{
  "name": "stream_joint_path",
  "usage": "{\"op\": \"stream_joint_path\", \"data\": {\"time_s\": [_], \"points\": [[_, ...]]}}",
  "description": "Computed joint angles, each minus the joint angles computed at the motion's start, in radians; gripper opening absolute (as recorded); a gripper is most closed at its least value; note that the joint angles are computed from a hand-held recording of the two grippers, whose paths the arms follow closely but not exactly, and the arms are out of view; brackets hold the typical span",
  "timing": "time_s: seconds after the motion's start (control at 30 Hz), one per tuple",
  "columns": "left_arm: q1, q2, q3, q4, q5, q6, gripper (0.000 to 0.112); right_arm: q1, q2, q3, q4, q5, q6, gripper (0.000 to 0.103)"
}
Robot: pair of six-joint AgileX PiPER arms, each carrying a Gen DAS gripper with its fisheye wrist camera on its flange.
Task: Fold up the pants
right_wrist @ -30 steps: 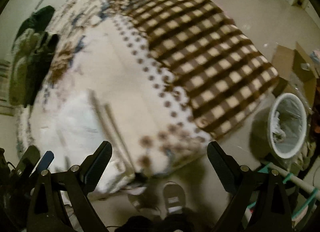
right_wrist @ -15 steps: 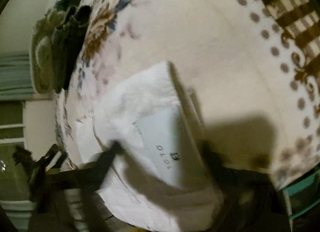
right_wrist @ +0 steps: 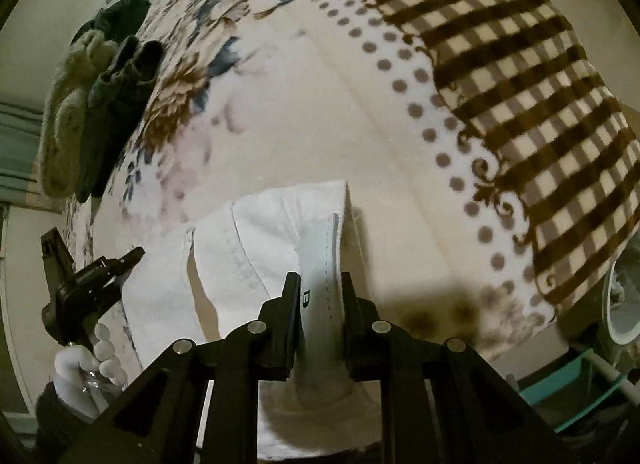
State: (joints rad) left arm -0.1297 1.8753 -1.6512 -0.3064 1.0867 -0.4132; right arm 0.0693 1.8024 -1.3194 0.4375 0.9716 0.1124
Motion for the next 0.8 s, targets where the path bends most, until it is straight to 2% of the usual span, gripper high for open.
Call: {"op": "stream_joint_path", "data": {"time_s": [0.1,0.17,0.27,0.3,0.33,0.4,0.43,0.47,0.57,0.6,0.63,0.7,0.73,0.8], "points": [[0.039,0.008,0.019,-0.078,-0.012,0.016,0.026,-0.001,0.037,0.010,-0.006,0.013,-0.007,0.019],[0.050,0.013,-0.001,-0.094,0.011,0.021,0.028,-0.014,0.079,-0.013,0.020,0.058,-0.023,0.020],[0.057,-0.022,-0.028,-0.081,0.059,0.015,0.030,-0.083,0.074,-0.006,0.146,0.123,-0.089,0.038],[0.057,-0.040,-0.029,-0.076,0.069,0.010,0.031,-0.108,0.050,0.012,0.177,0.138,-0.110,0.055],[0.057,-0.075,-0.018,-0.070,0.075,-0.005,0.031,-0.127,0.018,0.037,0.186,0.136,-0.121,0.064],[0.040,-0.122,-0.002,-0.028,0.086,-0.040,0.043,-0.167,-0.033,0.096,0.193,0.149,-0.128,0.070],[0.032,-0.140,0.005,-0.006,0.099,-0.054,0.063,-0.180,-0.044,0.122,0.202,0.153,-0.130,0.072],[0.027,-0.168,0.030,0.002,0.098,-0.057,0.075,-0.197,-0.046,0.155,0.215,0.158,-0.130,0.073],[0.004,-0.255,0.131,0.015,0.081,-0.085,0.076,-0.208,-0.021,0.245,0.233,0.157,-0.107,0.073],[-0.008,-0.272,0.158,0.019,0.080,-0.093,0.076,-0.213,-0.020,0.280,0.266,0.144,-0.123,0.073],[-0.021,-0.287,0.186,0.021,0.079,-0.105,0.076,-0.221,-0.035,0.330,0.320,0.116,-0.152,0.057],[-0.050,-0.309,0.239,0.023,0.074,-0.119,0.076,-0.187,-0.082,0.367,0.308,0.061,-0.130,0.026],[-0.065,-0.312,0.255,0.025,0.074,-0.125,0.076,-0.162,-0.115,0.350,0.250,0.055,-0.078,0.021],[-0.103,-0.312,0.290,0.031,0.068,-0.129,0.076,-0.151,-0.181,0.341,0.197,0.059,-0.019,0.018]]}}
